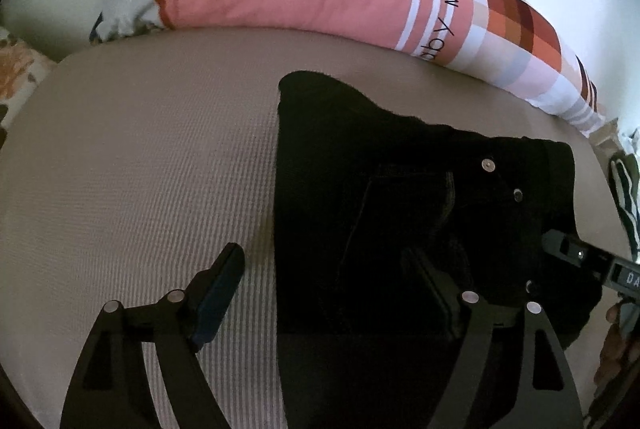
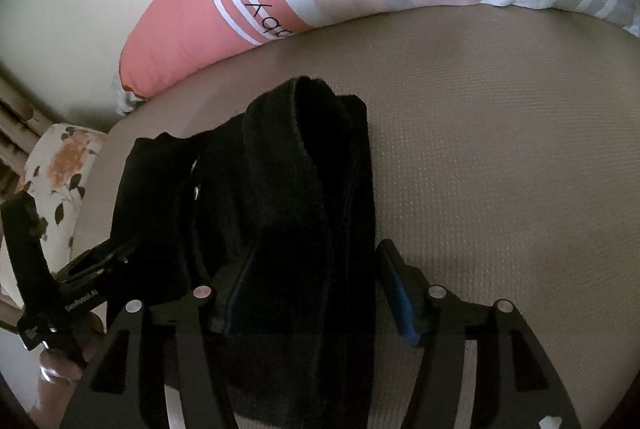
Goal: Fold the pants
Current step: 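Open the right gripper and withdraw both grippers from the folded trousers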
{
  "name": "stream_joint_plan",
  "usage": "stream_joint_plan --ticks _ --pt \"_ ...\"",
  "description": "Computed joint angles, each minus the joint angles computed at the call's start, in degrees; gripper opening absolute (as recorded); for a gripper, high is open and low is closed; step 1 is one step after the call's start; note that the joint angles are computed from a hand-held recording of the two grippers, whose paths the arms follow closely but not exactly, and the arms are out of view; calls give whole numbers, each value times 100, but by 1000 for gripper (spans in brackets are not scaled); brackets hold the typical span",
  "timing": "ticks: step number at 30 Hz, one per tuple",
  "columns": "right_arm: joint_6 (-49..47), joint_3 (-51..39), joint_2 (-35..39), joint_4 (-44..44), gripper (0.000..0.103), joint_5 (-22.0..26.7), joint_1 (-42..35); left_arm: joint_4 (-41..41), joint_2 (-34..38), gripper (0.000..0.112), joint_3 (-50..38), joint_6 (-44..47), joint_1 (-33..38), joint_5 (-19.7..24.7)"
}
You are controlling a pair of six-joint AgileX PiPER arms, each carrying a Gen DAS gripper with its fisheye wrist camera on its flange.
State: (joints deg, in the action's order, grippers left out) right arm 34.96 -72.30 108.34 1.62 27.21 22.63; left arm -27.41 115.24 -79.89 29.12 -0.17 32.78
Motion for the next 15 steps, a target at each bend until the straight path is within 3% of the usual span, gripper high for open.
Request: stream_joint_plan --ticks 8,15 --pt "1506 879 -968 -1250 58 -108 468 659 -1106 81 1460 -322 -140 -824" --pt "3294 1354 -1804 -2838 64 473 1441 1239 -2302 81 2703 -977 -121 -1064"
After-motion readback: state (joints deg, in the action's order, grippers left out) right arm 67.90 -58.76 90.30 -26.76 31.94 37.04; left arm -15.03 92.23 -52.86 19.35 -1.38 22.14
